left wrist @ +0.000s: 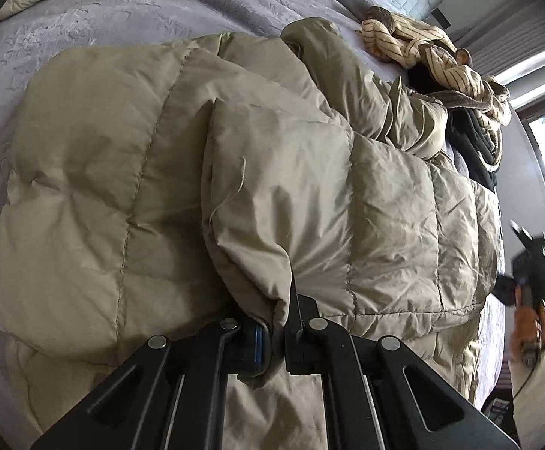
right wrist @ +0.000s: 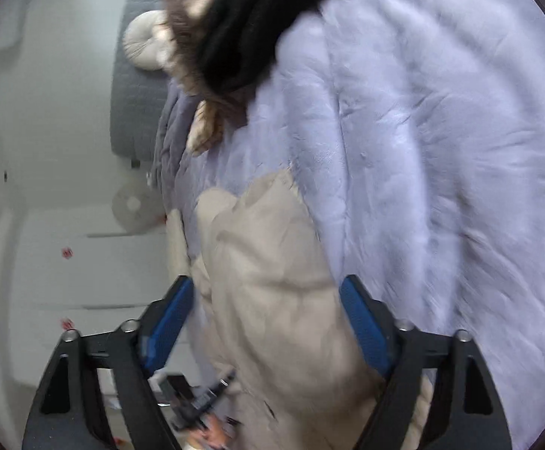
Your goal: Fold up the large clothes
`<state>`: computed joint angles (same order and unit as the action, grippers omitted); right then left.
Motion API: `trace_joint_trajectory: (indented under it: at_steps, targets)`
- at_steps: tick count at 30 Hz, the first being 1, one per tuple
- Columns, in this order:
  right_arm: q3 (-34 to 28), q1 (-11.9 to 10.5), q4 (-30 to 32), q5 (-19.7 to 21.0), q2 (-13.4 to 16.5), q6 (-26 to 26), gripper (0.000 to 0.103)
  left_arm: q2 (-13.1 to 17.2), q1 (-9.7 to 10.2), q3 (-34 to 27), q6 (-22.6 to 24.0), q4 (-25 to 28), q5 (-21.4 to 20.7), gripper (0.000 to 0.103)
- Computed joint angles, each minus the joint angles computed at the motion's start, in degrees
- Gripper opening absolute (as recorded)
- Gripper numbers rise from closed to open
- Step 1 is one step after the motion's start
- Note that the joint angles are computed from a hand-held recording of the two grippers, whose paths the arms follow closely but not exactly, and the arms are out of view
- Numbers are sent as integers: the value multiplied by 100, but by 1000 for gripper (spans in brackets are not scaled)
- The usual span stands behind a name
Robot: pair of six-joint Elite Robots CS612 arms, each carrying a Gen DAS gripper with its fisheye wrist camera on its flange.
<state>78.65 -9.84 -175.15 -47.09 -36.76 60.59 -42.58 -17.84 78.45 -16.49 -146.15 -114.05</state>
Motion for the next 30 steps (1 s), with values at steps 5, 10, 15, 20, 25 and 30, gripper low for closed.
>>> trace_joint_trajectory:
  at_steps: [5,10,15,20,25,30]
  targets:
    - [-735,141,1447,-668,174,-1160,10,12,-31,-25,-33,85,118,9]
    - [-1168,195,2336,-1381,345,-1785,9,40,-115,-85,-75,122,266,9]
    - [-1039,291,2618,-2404,76,-2065,8,36,-160,-111,-28,185,405,9]
    - [-434,435,2059,-2280,-428,-2969,8,37,-158,-120,-40,191,380,9]
    - [-395,590,2741,-2273,-467,-3688,8,-123,-194,-114,71,446,688,9]
    - [-400,571,2688,-2353,-429,-3359,7,-549,-177,290,91,-249,1277,41]
